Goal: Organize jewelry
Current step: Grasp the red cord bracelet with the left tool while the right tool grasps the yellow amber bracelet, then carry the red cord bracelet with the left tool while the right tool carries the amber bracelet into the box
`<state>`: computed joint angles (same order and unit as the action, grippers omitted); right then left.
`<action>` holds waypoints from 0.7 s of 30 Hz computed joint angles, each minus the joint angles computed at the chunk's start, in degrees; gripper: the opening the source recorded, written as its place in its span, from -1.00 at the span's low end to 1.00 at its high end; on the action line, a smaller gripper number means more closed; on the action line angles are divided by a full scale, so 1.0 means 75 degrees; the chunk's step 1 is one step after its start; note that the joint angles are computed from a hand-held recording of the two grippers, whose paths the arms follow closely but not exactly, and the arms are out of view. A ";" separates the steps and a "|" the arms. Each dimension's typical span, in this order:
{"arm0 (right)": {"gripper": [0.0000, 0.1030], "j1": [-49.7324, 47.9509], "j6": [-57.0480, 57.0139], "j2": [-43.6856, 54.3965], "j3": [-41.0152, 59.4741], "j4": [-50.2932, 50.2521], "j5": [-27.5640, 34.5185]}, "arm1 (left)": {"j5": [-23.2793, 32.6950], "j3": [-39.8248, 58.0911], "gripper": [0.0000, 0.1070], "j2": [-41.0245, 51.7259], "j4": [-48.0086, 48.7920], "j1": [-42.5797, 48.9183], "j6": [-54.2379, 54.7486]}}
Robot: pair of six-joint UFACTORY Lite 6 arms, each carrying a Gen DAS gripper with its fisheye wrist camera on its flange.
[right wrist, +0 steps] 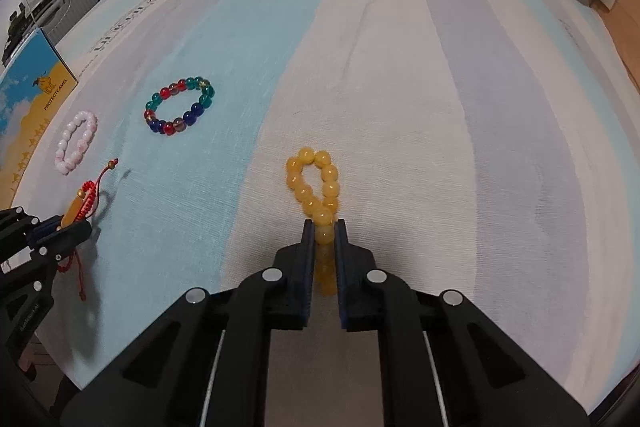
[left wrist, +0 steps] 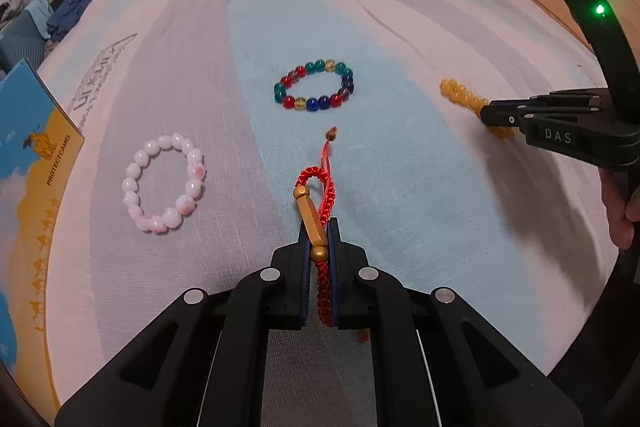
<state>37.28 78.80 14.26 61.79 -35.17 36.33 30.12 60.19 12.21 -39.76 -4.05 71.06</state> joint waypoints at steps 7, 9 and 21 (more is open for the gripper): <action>-0.83 0.0037 -0.0233 -0.0355 -0.0041 0.0216 0.0092 | 0.0142 0.0162 -0.88 -0.0143 0.0202 -0.0041 -0.0249; -0.83 0.0060 -0.0293 -0.0467 -0.0011 0.0271 0.0161 | 0.0197 0.0179 -0.88 -0.0219 0.0218 -0.0004 -0.0262; -0.83 0.0262 -0.0539 -0.0842 0.0661 0.0488 0.0774 | 0.0615 0.0223 -0.88 -0.0905 0.0455 0.0134 -0.0537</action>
<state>39.25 74.76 7.95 66.74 -31.51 42.13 34.73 61.86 5.43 -36.35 -3.05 67.03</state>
